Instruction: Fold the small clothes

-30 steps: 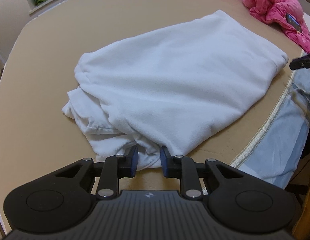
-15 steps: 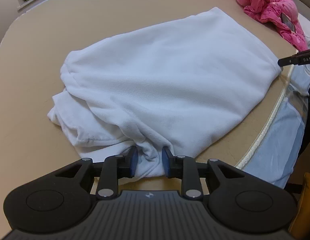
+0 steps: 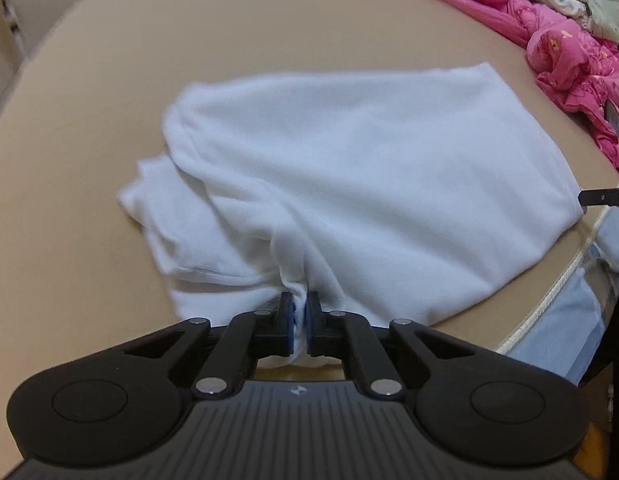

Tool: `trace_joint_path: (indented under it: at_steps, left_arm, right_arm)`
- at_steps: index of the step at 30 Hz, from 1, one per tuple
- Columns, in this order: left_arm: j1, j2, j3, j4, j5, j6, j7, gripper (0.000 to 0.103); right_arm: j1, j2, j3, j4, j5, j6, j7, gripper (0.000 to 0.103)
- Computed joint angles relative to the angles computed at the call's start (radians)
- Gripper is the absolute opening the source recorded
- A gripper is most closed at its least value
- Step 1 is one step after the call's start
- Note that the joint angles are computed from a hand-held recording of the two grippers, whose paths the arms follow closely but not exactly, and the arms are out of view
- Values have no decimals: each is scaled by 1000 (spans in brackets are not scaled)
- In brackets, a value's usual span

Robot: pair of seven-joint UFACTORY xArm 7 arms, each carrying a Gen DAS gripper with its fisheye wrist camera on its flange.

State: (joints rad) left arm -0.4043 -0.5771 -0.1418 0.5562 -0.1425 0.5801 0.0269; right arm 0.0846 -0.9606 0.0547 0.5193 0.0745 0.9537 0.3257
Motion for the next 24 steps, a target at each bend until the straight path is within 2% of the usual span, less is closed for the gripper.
trace_joint_path:
  at_steps: [4,5,7,8,9,11,14,15,16,17,18,19,20,21,24]
  left_arm:
    - [36,-215,4,-27,28,136,-50,5]
    - [44,-262,13,-33,33,187,-53,0]
    - [87,-316,-17,-49,80,248,-74,0]
    - [104,-327,-20,-60,93,278,-86,0]
    - [119,-321,-11,-63,92,304,-101,0]
    - [160,-309,-27,-82,103,323,-164,0]
    - [138,-311,4,-87,42,290,-208,2]
    - [128,-328,-2,-94,30,258,-221,8]
    - [113,-345,-14,-102,25,231,-230,22]
    - [105,-332,-31,-94,29,197,-239,48]
    - [100,-307,-48,-80,36,171,-248,59]
    - [92,-276,-63,-68,42,145,-255,70]
    - [87,-240,-77,-53,53,126,-263,71]
    - [84,-196,-87,-33,67,120,-266,71]
    - [96,-51,-136,33,114,137,-330,71]
  right_arm:
    - [-2,-41,-15,10,7,15,0,8]
    - [-3,-61,-20,8,14,16,4,7]
    - [-9,-97,-23,1,7,18,-5,4]
    - [-13,-106,-25,-4,0,27,-13,0]
    - [-22,-113,-27,-12,-8,42,-15,0]
    - [-40,-126,-39,-40,-19,81,-22,0]
    - [-52,-172,-69,-73,4,94,-26,0]
    - [-58,-189,-78,-79,22,85,-15,3]
    - [-67,-207,-80,-84,33,77,-1,3]
    - [-69,-219,-85,-87,44,63,3,9]
    - [-67,-227,-91,-90,53,43,-1,22]
    - [-64,-230,-93,-93,57,24,-8,29]
    - [-60,-228,-91,-94,59,6,-16,41]
    - [-53,-218,-90,-93,60,-12,-28,44]
    - [-20,-154,-86,-81,61,-57,-78,44]
